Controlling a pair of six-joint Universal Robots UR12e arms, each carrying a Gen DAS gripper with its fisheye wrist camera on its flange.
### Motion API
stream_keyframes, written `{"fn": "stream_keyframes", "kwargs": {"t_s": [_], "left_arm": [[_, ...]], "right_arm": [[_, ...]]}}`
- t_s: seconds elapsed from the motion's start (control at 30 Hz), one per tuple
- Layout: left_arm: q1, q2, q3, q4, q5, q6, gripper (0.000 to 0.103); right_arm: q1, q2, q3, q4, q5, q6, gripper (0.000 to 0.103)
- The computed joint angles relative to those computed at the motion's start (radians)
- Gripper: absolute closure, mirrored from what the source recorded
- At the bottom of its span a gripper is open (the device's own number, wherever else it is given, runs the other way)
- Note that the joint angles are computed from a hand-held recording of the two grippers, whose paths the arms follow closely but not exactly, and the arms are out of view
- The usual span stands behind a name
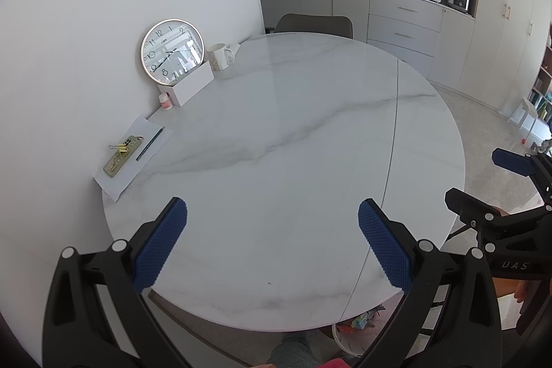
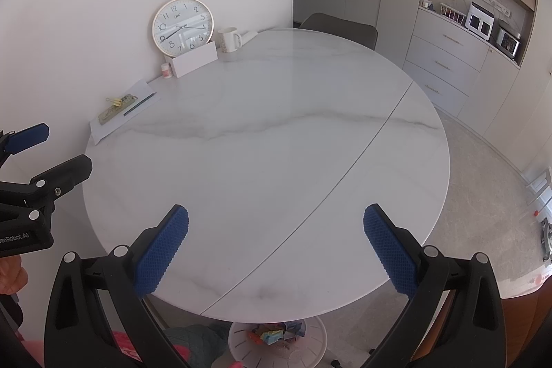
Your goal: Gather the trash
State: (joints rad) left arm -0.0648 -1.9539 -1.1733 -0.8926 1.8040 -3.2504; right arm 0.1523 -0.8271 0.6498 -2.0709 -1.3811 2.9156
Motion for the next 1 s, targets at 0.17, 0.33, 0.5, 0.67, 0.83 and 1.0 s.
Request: {"fn": "stream_keyframes", "kwargs": {"t_s": [0.17, 0.33, 0.5, 0.67, 0.83, 1.0], "left_arm": [[0.009, 0.003, -0.002, -0.005, -0.040, -0.002, 0.008], [0.013, 0.005, -0.010, 0.005, -0.053, 0.001, 0.008], [0.013, 0.007, -0.023, 0.034, -0.066, 0.022, 0.008], [0.006, 0.003, -0.025, 0.063, -0.027, 0.022, 0.008], [0.012, -0.003, -0.004, 0.016, -0.041, -0.002, 0.008], [0.006, -0.005, -0.005, 0.022, -0.013, 0.010, 0.008]], "right_arm": [[0.000, 0.000, -0.001, 0.001, 0.001, -0.001, 0.002], [0.001, -0.005, 0.010, -0.003, 0.000, 0.001, 0.002], [0.002, -0.009, 0.017, -0.009, -0.002, 0.008, 0.002], [0.002, -0.010, 0.018, -0.008, -0.002, 0.009, 0.002], [0.003, -0.011, 0.019, -0.009, -0.005, 0.011, 0.002], [0.002, -0.009, 0.016, -0.004, -0.008, 0.014, 0.002]]}}
